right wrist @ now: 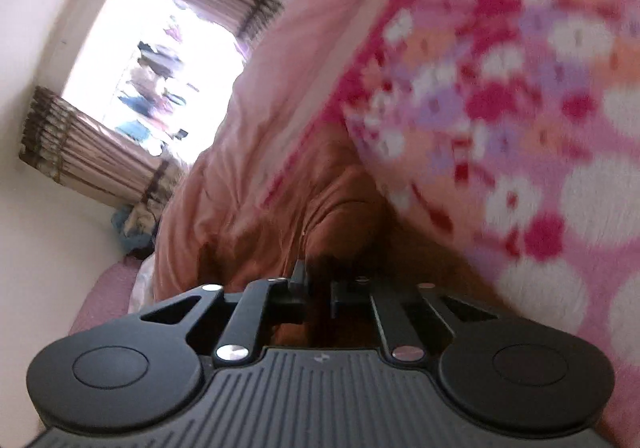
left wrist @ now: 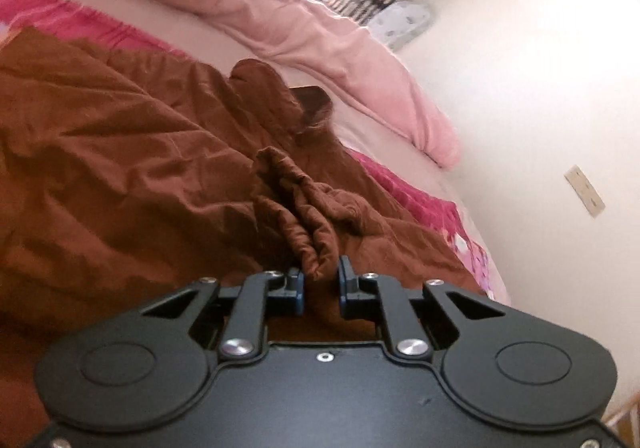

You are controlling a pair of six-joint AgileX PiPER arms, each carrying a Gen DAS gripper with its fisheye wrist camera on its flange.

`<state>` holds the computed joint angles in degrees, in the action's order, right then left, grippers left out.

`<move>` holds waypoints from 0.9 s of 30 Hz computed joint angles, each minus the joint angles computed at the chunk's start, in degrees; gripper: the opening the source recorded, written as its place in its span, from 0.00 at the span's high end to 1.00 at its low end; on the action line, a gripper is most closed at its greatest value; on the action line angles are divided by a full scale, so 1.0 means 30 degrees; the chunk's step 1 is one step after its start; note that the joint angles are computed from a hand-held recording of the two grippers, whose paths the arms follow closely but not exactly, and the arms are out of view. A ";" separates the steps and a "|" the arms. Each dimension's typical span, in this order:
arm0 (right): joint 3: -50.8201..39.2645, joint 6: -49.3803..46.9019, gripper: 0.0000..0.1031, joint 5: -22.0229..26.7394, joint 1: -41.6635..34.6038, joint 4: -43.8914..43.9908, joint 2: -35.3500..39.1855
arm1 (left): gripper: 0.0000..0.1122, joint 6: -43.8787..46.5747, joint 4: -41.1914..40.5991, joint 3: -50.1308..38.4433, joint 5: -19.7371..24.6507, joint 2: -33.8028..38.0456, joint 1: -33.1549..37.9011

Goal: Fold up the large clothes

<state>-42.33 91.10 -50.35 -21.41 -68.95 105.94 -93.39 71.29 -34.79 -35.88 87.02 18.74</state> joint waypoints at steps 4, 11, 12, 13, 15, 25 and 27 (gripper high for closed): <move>-0.0245 0.0060 0.92 0.0344 -0.0587 -0.0889 0.0225 | 0.88 0.1490 -0.0963 0.0080 0.1831 0.1485 -0.1348; 0.0005 0.1102 0.71 0.1958 -0.0580 -0.2071 0.0044 | 0.62 0.0129 0.1235 -0.0021 0.2838 0.0347 -0.1006; 0.0034 0.1916 0.68 0.2741 -0.0529 -0.3087 -0.0762 | 0.61 0.0055 0.1555 0.0205 0.3764 -0.0527 -0.1134; 0.0156 0.2635 0.68 0.3689 -0.0421 -0.4049 -0.1721 | 0.61 0.0197 0.1722 0.0450 0.4981 -0.1593 -0.1427; 0.0745 0.2793 0.68 0.5538 -0.0219 -0.4981 -0.3779 | 0.61 0.0327 0.1797 0.0779 0.6015 -0.3103 -0.1673; 0.0813 -1.0275 0.68 0.6892 0.4632 0.5103 -0.4678 | 0.60 0.7801 -0.5558 -0.2408 0.8250 0.0542 -0.5422; 0.0071 -1.1987 0.68 0.7631 0.5504 0.6487 -0.3484 | 0.60 1.1039 -0.8906 -0.3039 0.8969 0.1734 -0.5902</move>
<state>-42.12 55.14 -27.46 -4.90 -49.49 95.49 -60.27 44.58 -43.91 -8.98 92.22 1.04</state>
